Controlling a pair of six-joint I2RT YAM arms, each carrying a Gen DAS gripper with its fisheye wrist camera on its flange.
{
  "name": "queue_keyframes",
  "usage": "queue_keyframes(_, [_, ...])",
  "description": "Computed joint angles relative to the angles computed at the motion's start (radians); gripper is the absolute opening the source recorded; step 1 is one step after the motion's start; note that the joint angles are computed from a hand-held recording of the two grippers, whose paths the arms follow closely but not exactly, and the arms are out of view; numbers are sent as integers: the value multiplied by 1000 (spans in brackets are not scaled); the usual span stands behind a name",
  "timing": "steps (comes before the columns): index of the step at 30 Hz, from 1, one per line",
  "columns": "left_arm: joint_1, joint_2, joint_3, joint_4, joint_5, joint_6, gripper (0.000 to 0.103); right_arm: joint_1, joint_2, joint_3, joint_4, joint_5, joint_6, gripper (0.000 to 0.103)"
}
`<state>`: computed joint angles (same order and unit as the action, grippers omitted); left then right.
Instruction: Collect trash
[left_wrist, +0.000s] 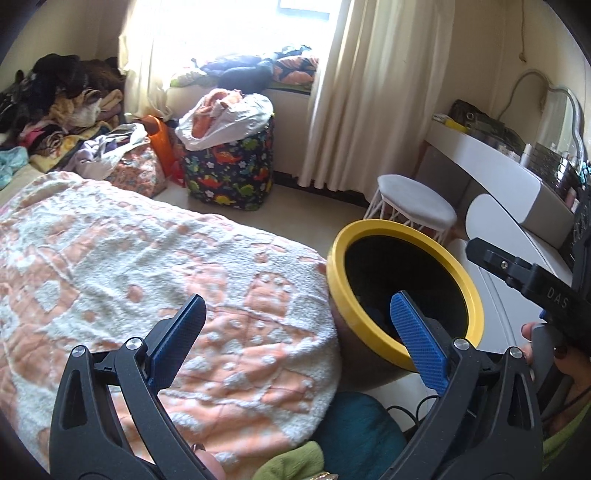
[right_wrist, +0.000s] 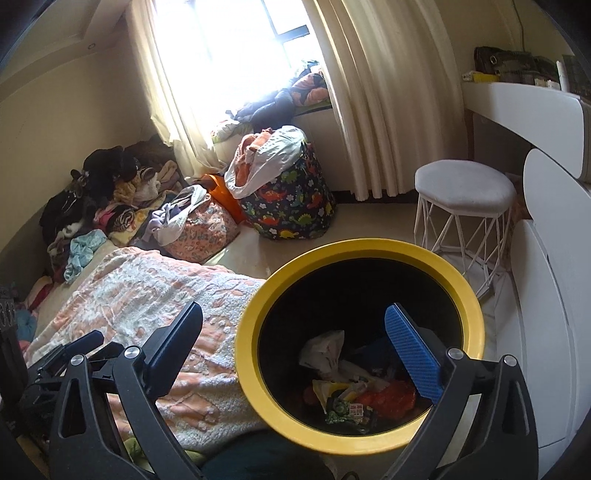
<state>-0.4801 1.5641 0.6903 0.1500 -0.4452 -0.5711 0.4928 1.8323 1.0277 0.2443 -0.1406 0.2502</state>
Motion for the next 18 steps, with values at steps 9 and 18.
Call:
queue_keyframes(9, [1,-160,-172,26,-115,-67,92,113,-99,-212,274,157,-23,96])
queue_keyframes(18, [-98,-277,-253,-93,-334,-182,92,235,-104,-395,605,352,-82,96])
